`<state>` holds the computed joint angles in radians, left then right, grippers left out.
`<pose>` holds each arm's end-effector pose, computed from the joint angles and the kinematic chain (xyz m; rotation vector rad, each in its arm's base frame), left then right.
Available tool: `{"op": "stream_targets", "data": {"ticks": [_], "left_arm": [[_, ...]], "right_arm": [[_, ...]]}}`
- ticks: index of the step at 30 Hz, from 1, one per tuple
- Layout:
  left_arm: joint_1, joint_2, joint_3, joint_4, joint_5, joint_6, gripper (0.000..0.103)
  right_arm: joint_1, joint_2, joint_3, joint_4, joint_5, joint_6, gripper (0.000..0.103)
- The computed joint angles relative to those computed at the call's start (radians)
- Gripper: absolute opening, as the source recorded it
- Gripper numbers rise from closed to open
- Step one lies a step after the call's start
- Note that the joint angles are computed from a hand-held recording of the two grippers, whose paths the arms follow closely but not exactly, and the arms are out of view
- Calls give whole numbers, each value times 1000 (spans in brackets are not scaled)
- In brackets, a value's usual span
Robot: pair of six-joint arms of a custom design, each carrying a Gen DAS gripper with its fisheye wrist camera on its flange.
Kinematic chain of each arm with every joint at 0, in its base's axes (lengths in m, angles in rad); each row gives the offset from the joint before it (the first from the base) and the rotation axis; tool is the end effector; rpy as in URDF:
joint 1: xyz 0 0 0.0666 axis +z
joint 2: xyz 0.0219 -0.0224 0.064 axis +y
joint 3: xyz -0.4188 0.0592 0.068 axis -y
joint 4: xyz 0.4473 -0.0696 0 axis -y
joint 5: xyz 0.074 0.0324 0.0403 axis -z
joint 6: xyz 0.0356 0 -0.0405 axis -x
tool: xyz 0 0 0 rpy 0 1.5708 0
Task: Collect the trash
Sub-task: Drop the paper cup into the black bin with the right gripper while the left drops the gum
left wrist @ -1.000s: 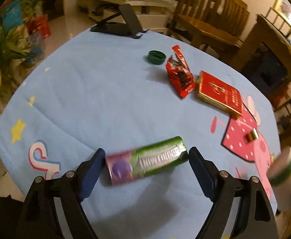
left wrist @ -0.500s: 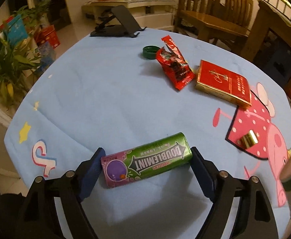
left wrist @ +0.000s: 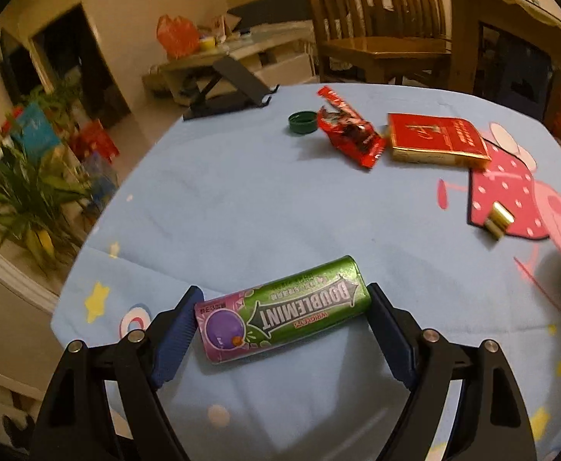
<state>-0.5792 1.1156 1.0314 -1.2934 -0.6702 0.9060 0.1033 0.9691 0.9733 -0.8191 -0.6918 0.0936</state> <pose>0.3165 -0.1810 0.3990 -0.4918 2.4624 0.4794 0.3534 0.0591 0.4423 -0.5463 2.2268 0.8223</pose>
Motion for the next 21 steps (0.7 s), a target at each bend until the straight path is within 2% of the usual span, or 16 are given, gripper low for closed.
{"op": "stream_targets", "data": {"ticks": [6, 8, 15, 21], "left_arm": [[-73, 17, 26, -38, -162, 2, 82], [-82, 13, 30, -25, -183, -16, 82], [-93, 3, 42, 3, -174, -40, 82], [-115, 26, 109, 63, -146, -102, 82]], "right_arm": [[-24, 8, -5, 17, 13, -33, 4], [-24, 9, -5, 26, 18, -40, 4], [-35, 0, -8, 52, 24, -54, 4], [-100, -25, 0, 82, 36, -47, 4]]}}
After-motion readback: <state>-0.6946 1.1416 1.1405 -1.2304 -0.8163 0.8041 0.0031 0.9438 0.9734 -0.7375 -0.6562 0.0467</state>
